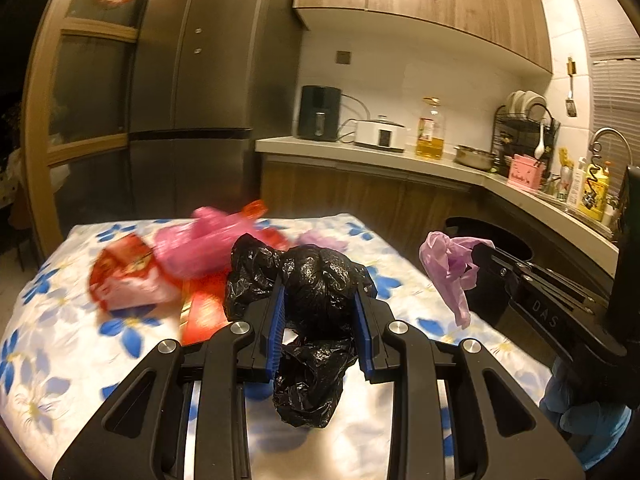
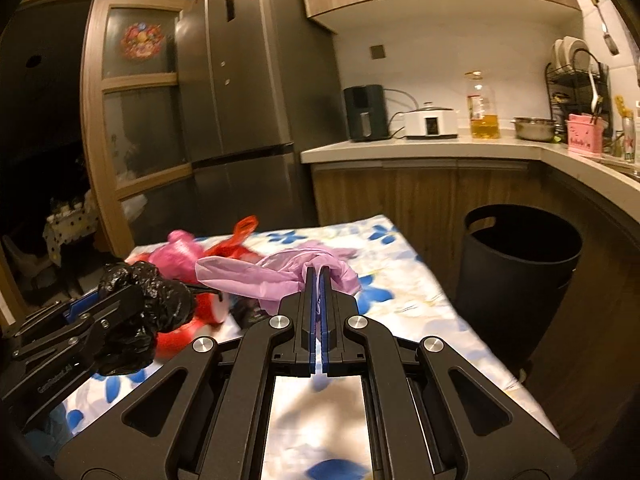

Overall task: Collect trash
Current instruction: 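Carry the black bag and purple glove over the black bin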

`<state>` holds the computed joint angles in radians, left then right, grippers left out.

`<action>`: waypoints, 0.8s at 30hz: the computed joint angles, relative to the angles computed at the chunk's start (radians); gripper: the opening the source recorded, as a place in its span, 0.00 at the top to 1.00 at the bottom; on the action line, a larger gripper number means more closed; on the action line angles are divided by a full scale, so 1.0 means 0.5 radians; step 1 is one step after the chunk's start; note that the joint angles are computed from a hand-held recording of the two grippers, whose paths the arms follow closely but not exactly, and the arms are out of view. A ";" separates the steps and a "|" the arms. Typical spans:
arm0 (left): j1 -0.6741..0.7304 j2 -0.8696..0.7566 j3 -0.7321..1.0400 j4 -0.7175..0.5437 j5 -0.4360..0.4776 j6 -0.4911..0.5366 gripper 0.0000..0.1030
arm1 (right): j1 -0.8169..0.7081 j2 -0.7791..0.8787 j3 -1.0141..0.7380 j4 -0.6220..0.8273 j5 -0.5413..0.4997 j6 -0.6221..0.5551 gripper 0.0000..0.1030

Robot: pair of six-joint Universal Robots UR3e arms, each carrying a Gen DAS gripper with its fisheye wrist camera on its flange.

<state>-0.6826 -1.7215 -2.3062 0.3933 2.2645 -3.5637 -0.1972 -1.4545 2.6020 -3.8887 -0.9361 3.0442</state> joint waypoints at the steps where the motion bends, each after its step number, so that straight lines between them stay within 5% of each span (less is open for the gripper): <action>1: 0.012 -0.041 0.072 -0.017 -0.033 0.024 0.71 | -0.038 -0.006 -0.007 0.006 0.015 -0.003 0.98; 10: 0.076 -0.450 0.757 -0.184 -0.253 0.221 0.71 | -0.432 -0.013 -0.123 0.080 0.145 -0.003 0.99; 24: 0.114 -1.210 2.193 -0.724 -0.571 0.406 0.71 | -0.687 0.307 -0.727 0.229 0.032 0.157 0.99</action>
